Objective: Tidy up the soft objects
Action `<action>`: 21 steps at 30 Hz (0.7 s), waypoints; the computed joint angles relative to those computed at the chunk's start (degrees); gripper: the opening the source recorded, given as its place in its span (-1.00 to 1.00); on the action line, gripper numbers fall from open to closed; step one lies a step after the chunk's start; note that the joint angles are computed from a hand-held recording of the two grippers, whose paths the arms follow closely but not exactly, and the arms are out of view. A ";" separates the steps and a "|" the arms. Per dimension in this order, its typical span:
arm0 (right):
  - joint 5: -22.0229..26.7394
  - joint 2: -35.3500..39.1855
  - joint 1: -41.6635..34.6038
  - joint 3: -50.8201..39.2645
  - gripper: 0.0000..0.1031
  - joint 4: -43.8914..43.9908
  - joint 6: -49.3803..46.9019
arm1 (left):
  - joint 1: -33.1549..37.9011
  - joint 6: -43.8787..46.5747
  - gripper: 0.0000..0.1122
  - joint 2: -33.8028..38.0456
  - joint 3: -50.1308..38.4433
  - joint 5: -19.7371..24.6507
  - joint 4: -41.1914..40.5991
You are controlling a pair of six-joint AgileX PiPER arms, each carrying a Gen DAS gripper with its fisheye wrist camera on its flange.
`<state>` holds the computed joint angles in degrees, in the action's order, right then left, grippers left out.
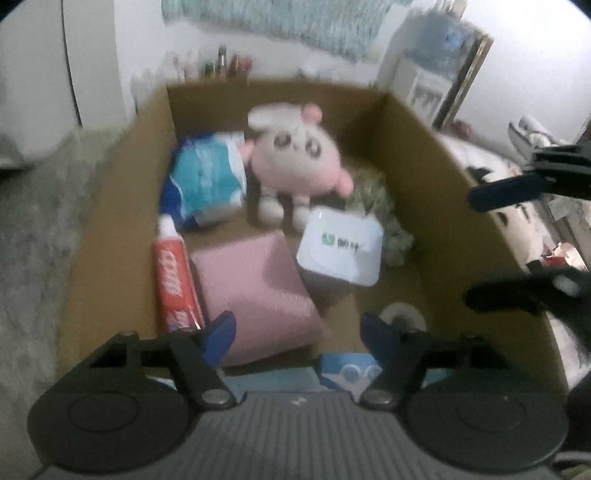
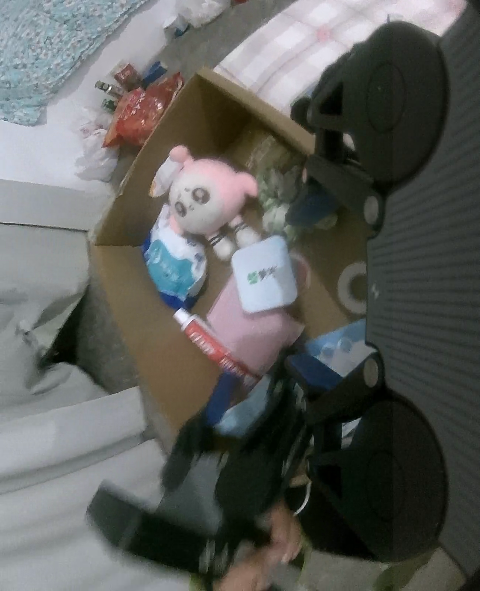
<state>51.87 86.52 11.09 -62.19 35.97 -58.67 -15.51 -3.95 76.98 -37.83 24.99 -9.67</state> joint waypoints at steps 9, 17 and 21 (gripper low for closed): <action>-1.18 -3.85 -3.38 7.06 0.49 12.97 -13.06 | 4.27 1.37 0.47 17.43 -14.72 15.35 -1.83; -1.23 -7.16 -8.26 12.26 0.49 20.36 -22.41 | 1.89 -4.48 0.08 23.69 -21.42 19.03 9.08; -1.51 -7.77 -9.51 12.99 0.49 18.90 -22.28 | -0.19 -5.87 0.01 22.56 -19.04 15.27 14.77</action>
